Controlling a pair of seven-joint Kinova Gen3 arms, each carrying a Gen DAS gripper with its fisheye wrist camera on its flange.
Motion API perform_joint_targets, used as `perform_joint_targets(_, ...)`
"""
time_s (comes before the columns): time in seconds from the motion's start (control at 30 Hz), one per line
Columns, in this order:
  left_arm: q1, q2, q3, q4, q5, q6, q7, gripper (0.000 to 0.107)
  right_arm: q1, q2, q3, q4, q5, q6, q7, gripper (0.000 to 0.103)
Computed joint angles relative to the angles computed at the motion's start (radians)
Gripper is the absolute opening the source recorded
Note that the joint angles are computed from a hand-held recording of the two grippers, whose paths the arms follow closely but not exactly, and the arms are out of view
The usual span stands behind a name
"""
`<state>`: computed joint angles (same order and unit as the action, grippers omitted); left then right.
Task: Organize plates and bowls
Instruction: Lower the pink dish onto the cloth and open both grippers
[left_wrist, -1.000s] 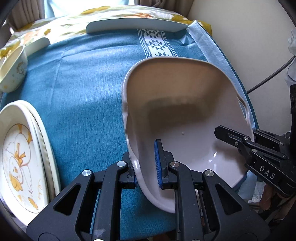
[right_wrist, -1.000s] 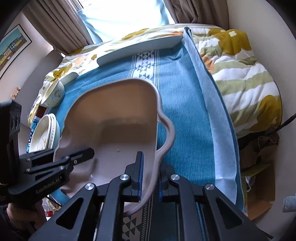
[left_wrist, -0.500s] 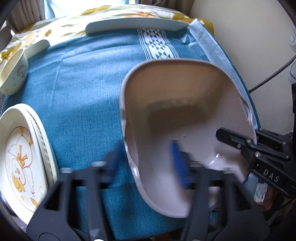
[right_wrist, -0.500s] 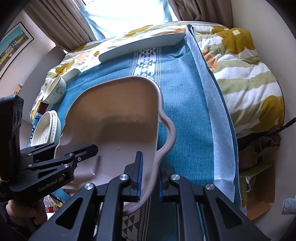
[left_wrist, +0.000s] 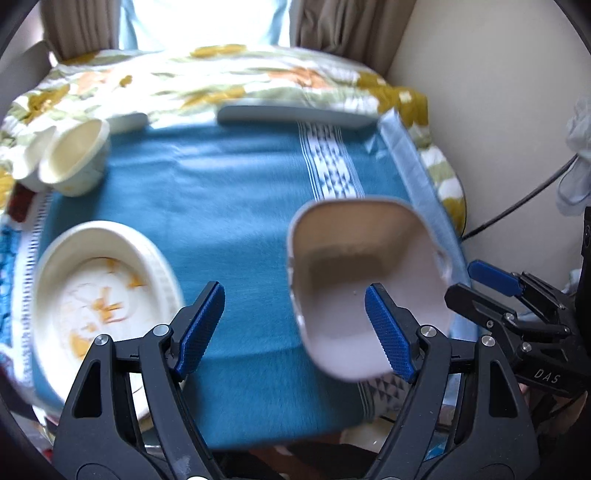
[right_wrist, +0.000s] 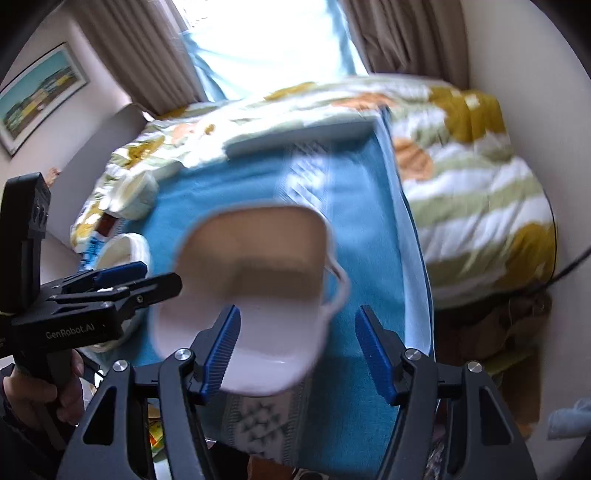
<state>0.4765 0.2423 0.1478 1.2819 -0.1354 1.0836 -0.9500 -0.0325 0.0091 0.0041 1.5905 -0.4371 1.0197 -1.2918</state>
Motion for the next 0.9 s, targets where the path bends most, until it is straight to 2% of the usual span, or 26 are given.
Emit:
perform_joint_targets(0.03,0.000,-0.019,-0.004,-0.002,-0.004,0.009,0.007,0.077,-0.005,-0.008,-0.010,-0.026,-0.001,0.012,0.002,0.062)
perform_joint_targets(0.07,-0.002,-0.044,-0.008,-0.006,-0.014,0.022,0.018,0.078,0.000,-0.011,-0.030,-0.053,0.005,0.024,0.000,0.074)
perform_joint_targets(0.1,0.001,-0.068,-0.013,-0.011,-0.035,0.037,0.035,0.081,0.017,-0.013,-0.066,-0.082,0.010,0.032,0.000,0.091)
perform_joint_targets(0.13,-0.003,-0.089,-0.009,-0.016,-0.061,0.050,0.052,0.090,0.046,-0.017,-0.111,-0.105,0.004,0.032,0.009,0.095)
perform_joint_targets(0.2,-0.064,-0.132,0.055,-0.018,-0.128,0.070,0.086,0.103,0.101,-0.018,-0.193,-0.141,-0.018,0.020,0.016,0.098)
perform_joint_targets(0.27,-0.156,-0.173,0.127,-0.017,-0.165,0.084,0.095,0.103,0.091,-0.007,-0.215,-0.173,-0.040,0.001,0.010,0.102)
perform_joint_targets(0.3,-0.203,-0.193,0.143,-0.018,-0.160,0.089,0.077,0.103,0.059,-0.007,-0.199,-0.175,-0.059,-0.022,0.019,0.102)
perform_joint_targets(0.37,-0.295,-0.221,0.152,-0.021,-0.108,0.088,0.002,0.103,-0.032,0.005,-0.161,-0.206,-0.047,-0.051,0.000,0.102)
perform_joint_targets(0.5,-0.481,-0.262,0.114,-0.004,0.046,0.062,-0.161,0.103,-0.201,0.108,-0.137,-0.388,0.098,-0.005,-0.112,0.102)
perform_joint_targets(0.63,-0.666,-0.223,0.099,-0.027,0.208,0.071,-0.323,0.103,-0.376,0.232,-0.059,-0.573,0.210,0.042,-0.252,0.102)
perform_joint_targets(0.7,-0.759,-0.181,0.099,-0.045,0.290,0.092,-0.405,0.103,-0.468,0.306,0.010,-0.666,0.271,0.079,-0.323,0.102)
perform_joint_targets(0.8,-0.883,-0.113,0.111,-0.052,0.412,0.105,-0.525,0.103,-0.539,0.428,0.104,-0.805,0.241,0.143,-0.384,0.102)
perform_joint_targets(0.87,-0.901,-0.060,0.074,-0.055,0.493,0.114,-0.584,0.102,-0.528,0.515,0.132,-0.897,0.160,0.197,-0.420,0.102)
perform_joint_targets(0.9,-0.888,-0.032,0.034,-0.061,0.526,0.123,-0.607,0.102,-0.534,0.558,0.163,-0.944,0.119,0.224,-0.440,0.102)
